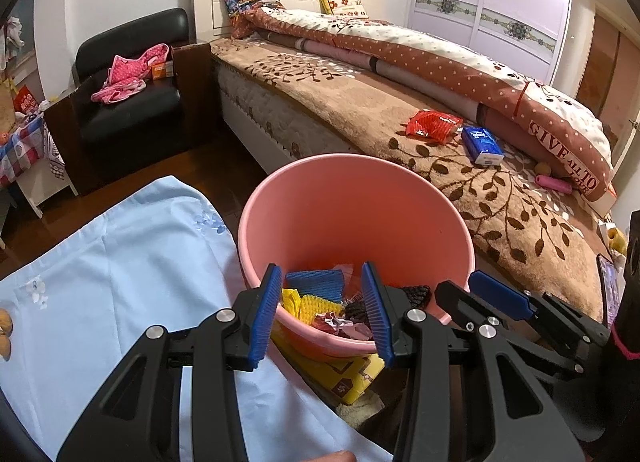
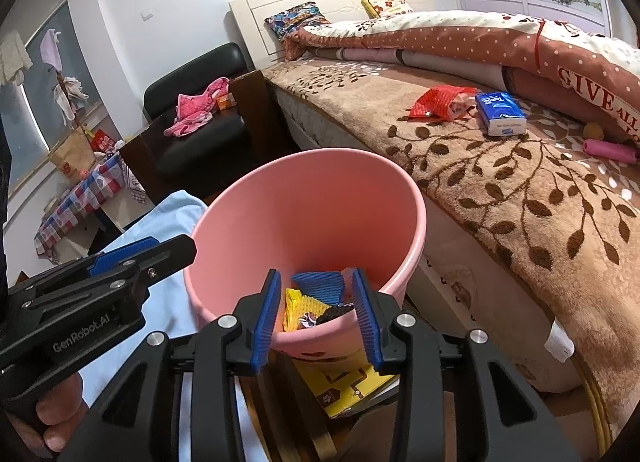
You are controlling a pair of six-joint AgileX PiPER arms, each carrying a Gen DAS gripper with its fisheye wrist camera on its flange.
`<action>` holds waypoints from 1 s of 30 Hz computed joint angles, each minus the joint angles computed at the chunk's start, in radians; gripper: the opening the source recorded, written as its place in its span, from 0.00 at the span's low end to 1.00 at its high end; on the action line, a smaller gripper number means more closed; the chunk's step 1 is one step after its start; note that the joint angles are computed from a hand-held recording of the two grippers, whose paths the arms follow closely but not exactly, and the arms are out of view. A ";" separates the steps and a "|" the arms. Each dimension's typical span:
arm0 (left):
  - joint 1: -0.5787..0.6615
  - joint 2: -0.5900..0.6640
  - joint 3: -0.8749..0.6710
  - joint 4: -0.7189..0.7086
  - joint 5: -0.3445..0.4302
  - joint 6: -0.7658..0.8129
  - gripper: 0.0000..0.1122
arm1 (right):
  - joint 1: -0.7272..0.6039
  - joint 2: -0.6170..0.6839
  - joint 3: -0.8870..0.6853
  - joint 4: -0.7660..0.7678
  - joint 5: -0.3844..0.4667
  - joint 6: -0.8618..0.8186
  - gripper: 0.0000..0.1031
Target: Collect trash
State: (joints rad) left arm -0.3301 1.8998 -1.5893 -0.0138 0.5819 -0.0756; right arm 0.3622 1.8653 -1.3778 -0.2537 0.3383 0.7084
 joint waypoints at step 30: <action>0.058 -0.260 0.288 -0.131 -0.138 0.104 0.38 | 0.193 -0.152 0.102 -0.576 0.099 0.570 0.58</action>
State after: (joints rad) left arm -0.2721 1.6398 -1.3011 -0.1448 0.4437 0.0288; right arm 0.5550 1.7136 -1.2756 -0.8299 0.4377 1.2782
